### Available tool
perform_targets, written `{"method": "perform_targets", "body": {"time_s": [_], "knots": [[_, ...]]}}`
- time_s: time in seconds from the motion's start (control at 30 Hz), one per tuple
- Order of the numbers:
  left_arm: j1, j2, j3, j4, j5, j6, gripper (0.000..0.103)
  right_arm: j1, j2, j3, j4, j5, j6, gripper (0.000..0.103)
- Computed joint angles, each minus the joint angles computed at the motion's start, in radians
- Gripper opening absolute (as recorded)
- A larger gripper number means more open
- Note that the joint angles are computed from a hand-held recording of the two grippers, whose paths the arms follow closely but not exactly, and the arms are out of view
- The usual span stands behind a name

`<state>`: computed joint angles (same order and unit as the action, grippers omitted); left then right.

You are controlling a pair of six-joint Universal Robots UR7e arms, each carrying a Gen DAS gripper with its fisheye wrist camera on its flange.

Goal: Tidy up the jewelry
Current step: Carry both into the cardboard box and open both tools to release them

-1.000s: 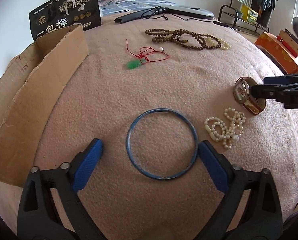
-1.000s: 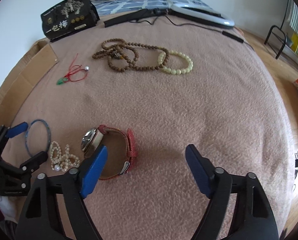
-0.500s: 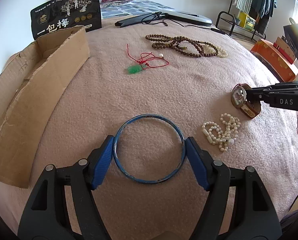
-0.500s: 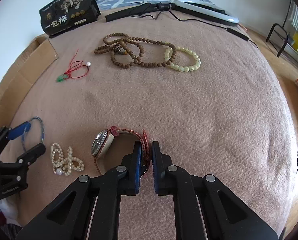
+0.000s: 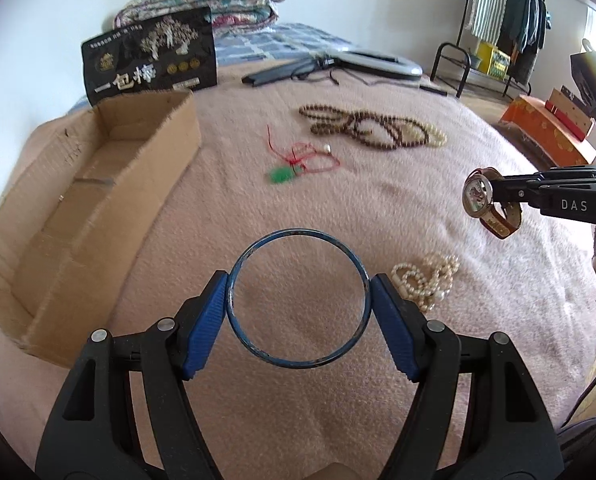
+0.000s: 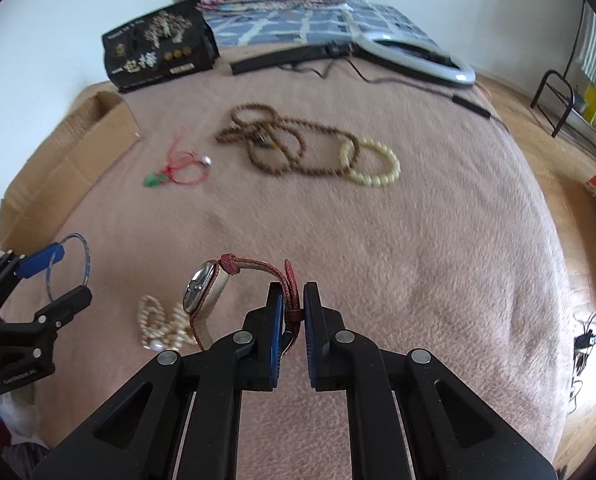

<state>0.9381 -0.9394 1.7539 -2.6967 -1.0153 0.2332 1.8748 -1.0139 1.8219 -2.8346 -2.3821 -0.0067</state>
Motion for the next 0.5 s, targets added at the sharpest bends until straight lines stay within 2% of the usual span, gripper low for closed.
{"method": "perform_targets", "body": {"time_s": [0.27,0.5], "knots": [[-0.005,-0.057,-0.006,-0.023,0.017,0.010,0.073,0.050,0.053,-0.096,0.008,0.007,-0.069,0.008],[0.017,-0.090,-0.024,-0.040,0.066,0.031,0.073,0.077,0.138,-0.209,0.011,0.041,-0.119,0.008]]}}
